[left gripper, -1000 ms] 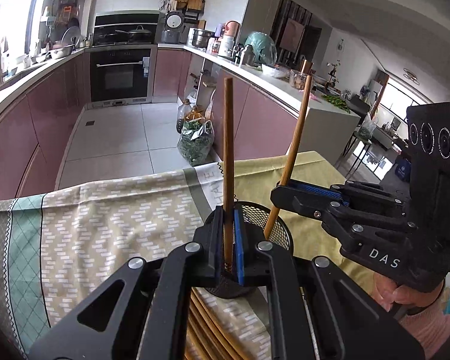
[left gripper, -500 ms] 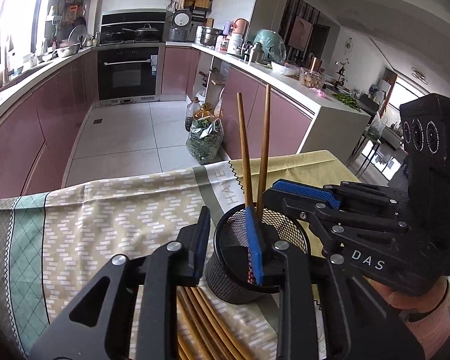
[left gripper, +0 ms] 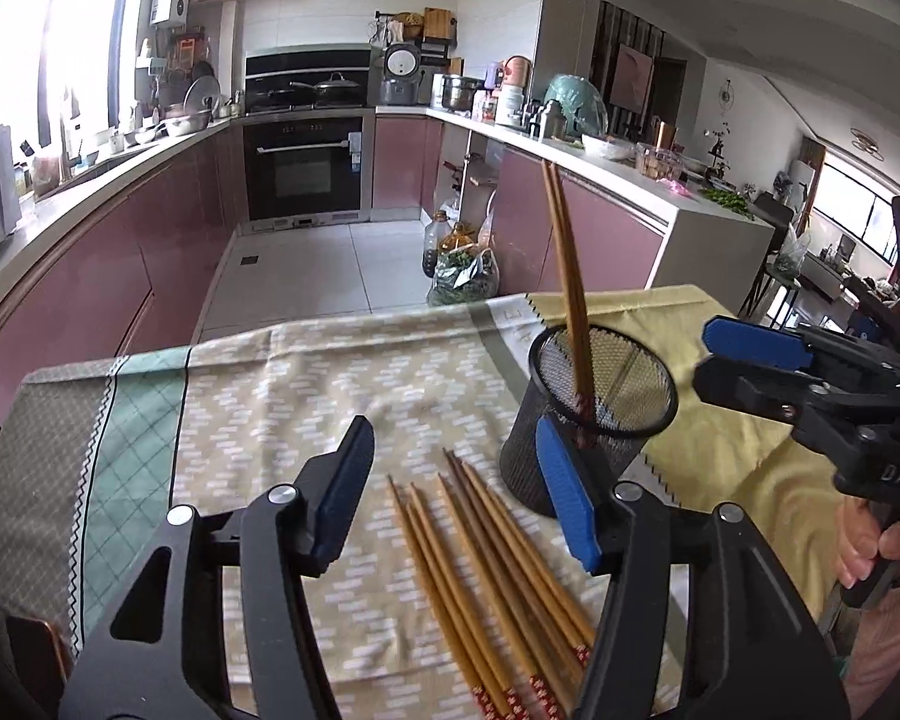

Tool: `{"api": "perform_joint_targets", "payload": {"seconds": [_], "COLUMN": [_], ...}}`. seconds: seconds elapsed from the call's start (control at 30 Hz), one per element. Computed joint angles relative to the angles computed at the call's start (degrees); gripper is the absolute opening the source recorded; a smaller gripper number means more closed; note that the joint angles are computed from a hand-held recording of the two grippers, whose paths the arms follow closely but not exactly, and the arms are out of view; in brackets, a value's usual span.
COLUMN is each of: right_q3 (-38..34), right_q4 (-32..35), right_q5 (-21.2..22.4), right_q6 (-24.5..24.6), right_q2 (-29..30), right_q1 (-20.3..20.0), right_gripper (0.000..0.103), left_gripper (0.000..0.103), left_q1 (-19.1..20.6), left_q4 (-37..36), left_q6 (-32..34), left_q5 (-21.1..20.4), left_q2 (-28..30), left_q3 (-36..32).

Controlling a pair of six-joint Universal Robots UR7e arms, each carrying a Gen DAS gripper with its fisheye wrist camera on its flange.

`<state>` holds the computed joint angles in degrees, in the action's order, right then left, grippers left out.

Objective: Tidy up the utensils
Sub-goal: 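Lower the chopstick into the mesh cup and open the right gripper, then move the right gripper to another chopstick and close on it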

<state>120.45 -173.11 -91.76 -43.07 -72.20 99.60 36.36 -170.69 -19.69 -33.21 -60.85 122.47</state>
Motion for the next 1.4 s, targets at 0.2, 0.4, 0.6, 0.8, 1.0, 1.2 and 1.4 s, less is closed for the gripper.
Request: {"api": "perform_joint_targets", "payload": {"seconds": [0.2,0.4,0.6,0.8,1.0,1.2,1.4], "right_q3": [3.2,4.0,5.2,7.0,7.7,7.5,7.7], "right_q4": [3.8,5.0,4.2,2.4,1.3,0.2,-0.6], "right_q5": [-2.0,-5.4,-7.5,-8.7,-10.0,-11.5,-12.3], "right_q6": [0.7,2.1,3.4,3.9,3.0,2.1,1.5], "right_q2": [0.1,2.9,3.7,3.0,2.9,3.8,4.0], "right_q1": [-1.5,-1.5,-1.4,-2.2,-2.1,-1.4,-1.5], "right_gripper": [0.043,0.043,0.043,0.043,0.043,0.043,0.043], "left_gripper": [0.056,0.056,0.056,0.056,0.056,0.056,0.057], "left_q1": [1.5,2.3,1.9,1.7,1.3,1.3,1.5], "left_q4": [4.2,6.4,8.8,10.6,12.1,12.4,12.9], "left_q6": [-8.8,-13.1,-15.3,-16.4,-17.1,-17.1,-16.9], "left_q5": [-3.0,-4.6,-5.5,-5.9,-5.0,-4.7,-4.5], "left_q2": [-2.9,-3.4,-3.1,-3.0,-2.5,-2.4,-2.3], "left_q3": [6.6,10.0,10.5,10.4,10.1,9.9,9.5]}}
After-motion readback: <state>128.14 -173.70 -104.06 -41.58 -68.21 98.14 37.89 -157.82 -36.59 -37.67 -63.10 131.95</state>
